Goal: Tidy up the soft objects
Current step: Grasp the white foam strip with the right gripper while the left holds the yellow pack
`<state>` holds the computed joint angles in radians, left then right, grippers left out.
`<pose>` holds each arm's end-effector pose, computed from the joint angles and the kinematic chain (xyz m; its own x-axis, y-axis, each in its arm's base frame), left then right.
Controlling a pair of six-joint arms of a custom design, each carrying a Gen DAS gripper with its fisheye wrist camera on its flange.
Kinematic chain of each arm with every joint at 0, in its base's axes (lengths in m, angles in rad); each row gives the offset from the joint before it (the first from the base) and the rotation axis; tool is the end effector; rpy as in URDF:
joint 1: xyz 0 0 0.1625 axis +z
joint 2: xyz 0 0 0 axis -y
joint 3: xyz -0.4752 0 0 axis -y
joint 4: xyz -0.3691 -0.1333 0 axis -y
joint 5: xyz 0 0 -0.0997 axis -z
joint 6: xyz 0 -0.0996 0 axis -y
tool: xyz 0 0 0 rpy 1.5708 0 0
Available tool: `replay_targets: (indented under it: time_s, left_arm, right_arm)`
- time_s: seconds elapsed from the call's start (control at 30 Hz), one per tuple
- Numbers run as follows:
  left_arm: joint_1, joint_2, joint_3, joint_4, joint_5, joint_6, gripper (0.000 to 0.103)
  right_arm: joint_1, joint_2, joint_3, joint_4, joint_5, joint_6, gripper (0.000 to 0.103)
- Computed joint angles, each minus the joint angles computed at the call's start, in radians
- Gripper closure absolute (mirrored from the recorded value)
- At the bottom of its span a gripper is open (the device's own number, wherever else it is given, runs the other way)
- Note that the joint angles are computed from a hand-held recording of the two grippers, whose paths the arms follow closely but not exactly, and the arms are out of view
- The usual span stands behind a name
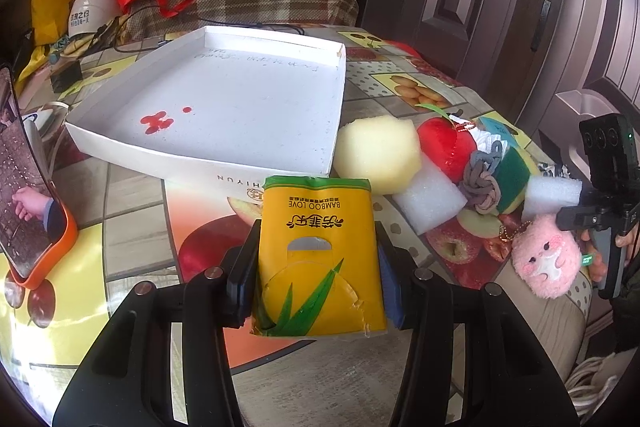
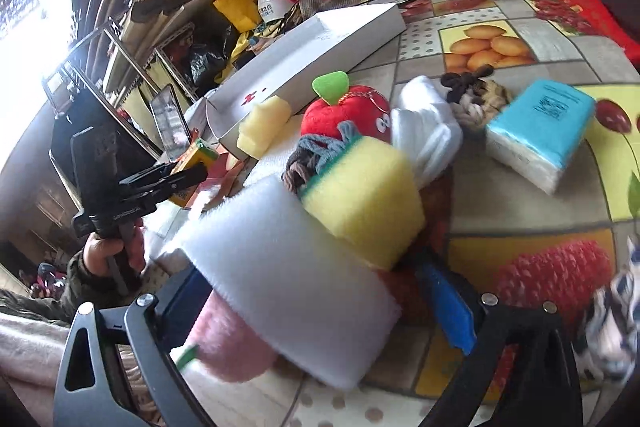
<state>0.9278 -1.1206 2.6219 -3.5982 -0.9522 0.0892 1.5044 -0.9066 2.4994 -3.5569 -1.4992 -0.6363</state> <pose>-0.0626 -0.4022 0.2020 -0.7771 0.3161 -0.5442 0.5901 0.6666 -0.4555 0.1126 -0.4234 0.1141 -0.8383 -0.5164 0.1746 -0.5432 0.7643 -0.3475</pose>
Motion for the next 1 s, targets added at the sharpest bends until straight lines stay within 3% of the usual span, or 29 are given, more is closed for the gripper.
replay_targets:
  time_s: [0.13, 0.3, 0.37, 0.53, 0.67, 0.8, 1.0]
  left_arm:
    - [0.002, 0.001, 0.0, -0.006, -0.003, 0.002, 0.054]
    - [0.002, 0.002, 0.003, -0.012, -0.004, 0.006, 0.054]
    - [0.002, 0.003, 0.003, -0.013, -0.004, 0.005, 0.054]
    - [0.004, 0.002, 0.004, -0.017, -0.01, 0.003, 0.054]
    - [0.005, -0.001, 0.005, -0.014, -0.013, 0.003, 0.054]
    - [0.008, -0.005, 0.003, -0.002, -0.018, 0.0, 0.054]
    - [0.01, -0.004, 0.001, -0.004, -0.021, 0.002, 0.054]
  right_arm:
    - [-0.048, -0.021, 0.01, 0.068, 0.104, 0.0, 0.005]
    - [-0.036, -0.005, 0.005, 0.04, 0.121, 0.03, 0.005]
    - [-0.032, -0.004, 0.0, 0.036, 0.13, 0.042, 0.011]
    - [-0.024, 0.009, -0.032, 0.05, 0.122, 0.074, 0.054]
    - [-0.025, 0.022, -0.026, 0.032, 0.111, 0.067, 0.059]
    - [0.018, 0.026, -0.016, -0.028, 0.054, 0.043, 0.058]
    - [0.144, 0.056, -0.102, 0.041, -0.123, -0.025, 0.058]
